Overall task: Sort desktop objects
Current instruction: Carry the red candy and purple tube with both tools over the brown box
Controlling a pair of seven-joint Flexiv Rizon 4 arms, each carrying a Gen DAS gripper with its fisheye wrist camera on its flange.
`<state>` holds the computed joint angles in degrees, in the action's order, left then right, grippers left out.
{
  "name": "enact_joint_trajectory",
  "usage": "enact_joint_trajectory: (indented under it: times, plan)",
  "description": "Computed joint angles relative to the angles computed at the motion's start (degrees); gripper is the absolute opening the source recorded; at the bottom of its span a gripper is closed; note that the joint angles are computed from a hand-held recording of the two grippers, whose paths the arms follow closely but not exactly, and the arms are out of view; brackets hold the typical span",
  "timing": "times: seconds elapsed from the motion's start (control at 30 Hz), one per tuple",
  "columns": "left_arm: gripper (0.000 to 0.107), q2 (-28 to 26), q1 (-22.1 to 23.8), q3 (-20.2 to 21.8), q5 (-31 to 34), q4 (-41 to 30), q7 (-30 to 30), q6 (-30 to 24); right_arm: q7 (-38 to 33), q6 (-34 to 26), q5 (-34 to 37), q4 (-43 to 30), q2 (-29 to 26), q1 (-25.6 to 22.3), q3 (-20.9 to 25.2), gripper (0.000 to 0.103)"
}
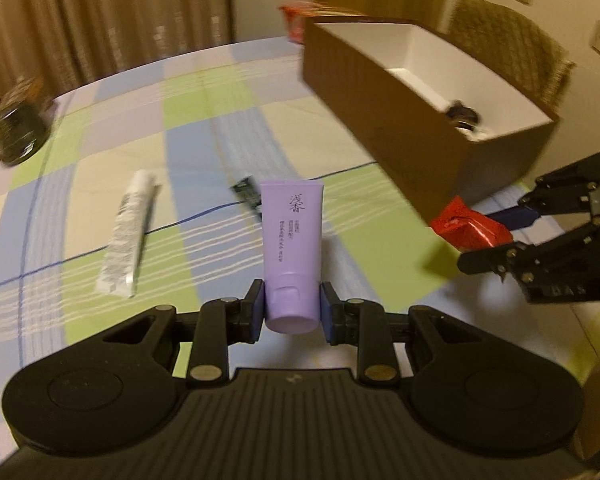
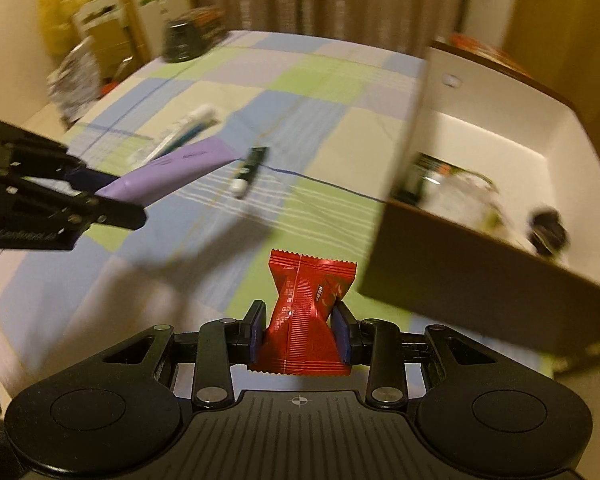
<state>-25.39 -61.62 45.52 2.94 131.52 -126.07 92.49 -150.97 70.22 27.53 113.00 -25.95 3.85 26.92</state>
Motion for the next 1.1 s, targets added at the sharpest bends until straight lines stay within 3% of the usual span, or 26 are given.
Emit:
enact_joint_trajectory:
  times: [0.27, 0.57, 0.8, 1.1]
  plan:
    - [0.023, 2.3, 8.1, -9.1, 2.0, -0.8, 6.1, 4.3, 10.3, 4.8, -1.1, 4.2, 4.0, 1.5, -3.8, 0.034]
    - [0.023, 2.7, 7.2, -10.5, -2.7, -0.1, 12.3, 8.2, 14.3, 9.7, -2.8, 8.0, 7.0, 0.1, -3.3, 0.034]
    - [0.023, 2.3, 7.1, -12.9, -7.3, -0.6, 16.5, 9.4, 10.3, 8.2, 0.2, 6.9, 8.2, -3.9, -0.7, 0.034]
    - [0.023, -4.1, -1.4, -6.9, -19.1, -7.7, 17.7, 5.8, -2.3, -4.2, 5.7, -4.1, 6.4, -6.9, -3.1, 0.034]
